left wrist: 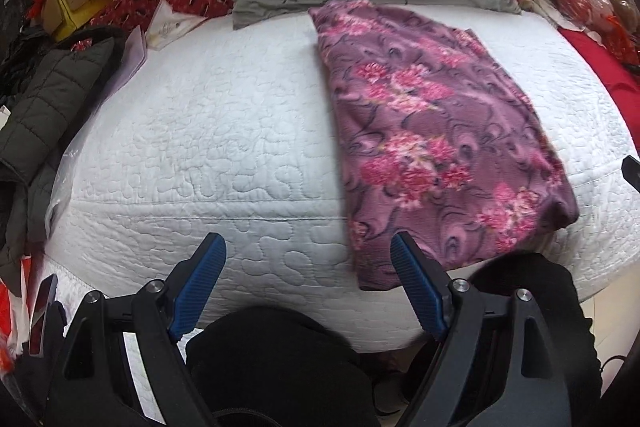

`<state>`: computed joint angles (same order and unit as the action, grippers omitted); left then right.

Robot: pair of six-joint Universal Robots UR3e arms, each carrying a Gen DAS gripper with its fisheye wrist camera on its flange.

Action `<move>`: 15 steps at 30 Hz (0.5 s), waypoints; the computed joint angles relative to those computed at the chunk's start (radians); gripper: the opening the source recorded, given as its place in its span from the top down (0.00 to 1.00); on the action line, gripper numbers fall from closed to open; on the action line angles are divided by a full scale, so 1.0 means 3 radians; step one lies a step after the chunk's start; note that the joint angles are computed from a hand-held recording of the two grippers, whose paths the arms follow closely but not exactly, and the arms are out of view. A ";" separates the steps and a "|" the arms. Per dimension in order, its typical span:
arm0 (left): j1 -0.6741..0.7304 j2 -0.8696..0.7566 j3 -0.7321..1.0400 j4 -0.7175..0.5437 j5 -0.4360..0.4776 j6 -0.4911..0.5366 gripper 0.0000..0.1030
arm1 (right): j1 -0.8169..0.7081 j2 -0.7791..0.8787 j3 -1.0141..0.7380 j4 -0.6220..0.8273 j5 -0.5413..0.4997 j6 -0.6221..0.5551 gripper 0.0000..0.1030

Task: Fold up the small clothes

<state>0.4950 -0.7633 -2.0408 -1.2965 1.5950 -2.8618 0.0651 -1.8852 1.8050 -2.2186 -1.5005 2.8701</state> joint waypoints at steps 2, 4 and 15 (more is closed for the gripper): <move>-0.0066 0.0007 0.0022 0.0019 0.0021 -0.0031 0.17 | 0.0018 -0.0043 0.0039 -0.0051 -0.0012 -0.0002 0.05; -0.0088 0.0032 0.0034 0.0017 0.0003 -0.0037 0.17 | 0.0044 -0.0082 0.0073 -0.0090 -0.0037 -0.0011 0.05; -0.0112 0.0139 0.0181 -0.0199 -0.0194 -0.0005 0.17 | -0.0037 -0.0220 0.0130 -0.0055 0.0073 -0.0018 0.05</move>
<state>0.4613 -0.7217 -1.9866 -1.3562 1.5369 -2.8634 0.0540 -1.9511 1.8439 -2.2352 -1.4786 2.8647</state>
